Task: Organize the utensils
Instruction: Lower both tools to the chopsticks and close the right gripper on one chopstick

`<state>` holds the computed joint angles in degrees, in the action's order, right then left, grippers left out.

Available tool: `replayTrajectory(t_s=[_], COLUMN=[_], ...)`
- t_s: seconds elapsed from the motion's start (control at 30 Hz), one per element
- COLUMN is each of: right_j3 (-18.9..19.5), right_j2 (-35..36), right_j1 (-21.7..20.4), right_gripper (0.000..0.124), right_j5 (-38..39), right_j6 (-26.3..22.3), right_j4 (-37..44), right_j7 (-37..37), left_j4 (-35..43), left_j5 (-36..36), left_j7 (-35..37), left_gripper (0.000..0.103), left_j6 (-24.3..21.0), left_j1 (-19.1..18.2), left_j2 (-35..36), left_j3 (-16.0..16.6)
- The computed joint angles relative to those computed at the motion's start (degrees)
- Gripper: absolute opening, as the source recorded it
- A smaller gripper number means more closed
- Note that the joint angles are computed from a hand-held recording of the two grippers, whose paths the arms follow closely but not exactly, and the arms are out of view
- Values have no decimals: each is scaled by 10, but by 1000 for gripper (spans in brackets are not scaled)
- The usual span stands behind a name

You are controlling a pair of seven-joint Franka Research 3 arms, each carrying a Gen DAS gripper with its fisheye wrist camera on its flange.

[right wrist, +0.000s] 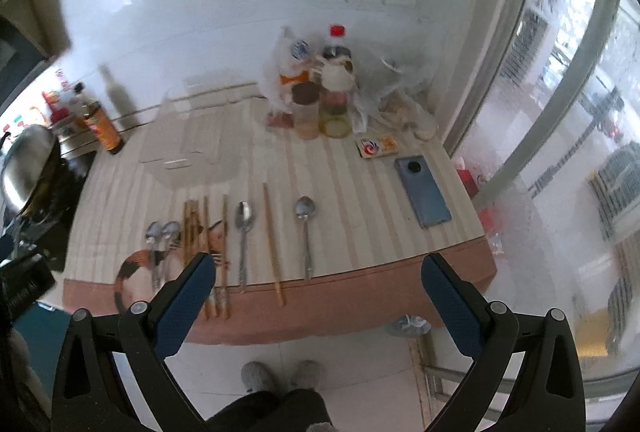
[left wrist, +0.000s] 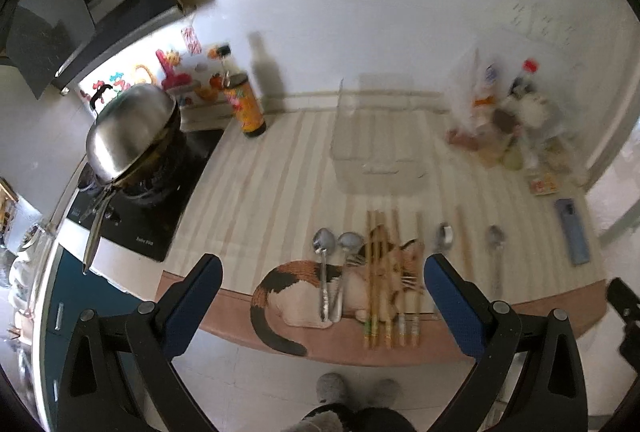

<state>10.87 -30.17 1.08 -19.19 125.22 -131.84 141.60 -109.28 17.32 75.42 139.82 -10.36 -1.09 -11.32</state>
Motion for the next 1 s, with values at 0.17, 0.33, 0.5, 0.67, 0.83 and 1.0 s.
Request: replayTrajectory(t_s=[0.17,0.33,0.5,0.67,0.83,1.0], right_j3=[-41,-74,-76,-92,-102,-104], right_j2=[50,106,170,236,307,368], right_j1=[0,11,14,34,54,69], right_gripper=[70,47,37,37,37,37], right_j5=[34,112,138,195,250,291], right_j6=[56,110,129,129,115,112], right_j4=[-34,-51,-35,5,65,118], right_j7=[-38,-90,-89,-111,-153,-191], left_j4=[51,124,208,264,253,237], left_j5=[15,-56,-91,-97,-133,-173], left_j7=[-3,56,107,129,139,157], left_gripper=[103,75,51,38,11,11], left_j6=[-58,-134,-195,-236,-221,-223], left_j1=[0,6,1,-7,10,38], left_j2=[82,181,279,341,341,330], left_j3=[2,-5,-14,-12,-17,-20])
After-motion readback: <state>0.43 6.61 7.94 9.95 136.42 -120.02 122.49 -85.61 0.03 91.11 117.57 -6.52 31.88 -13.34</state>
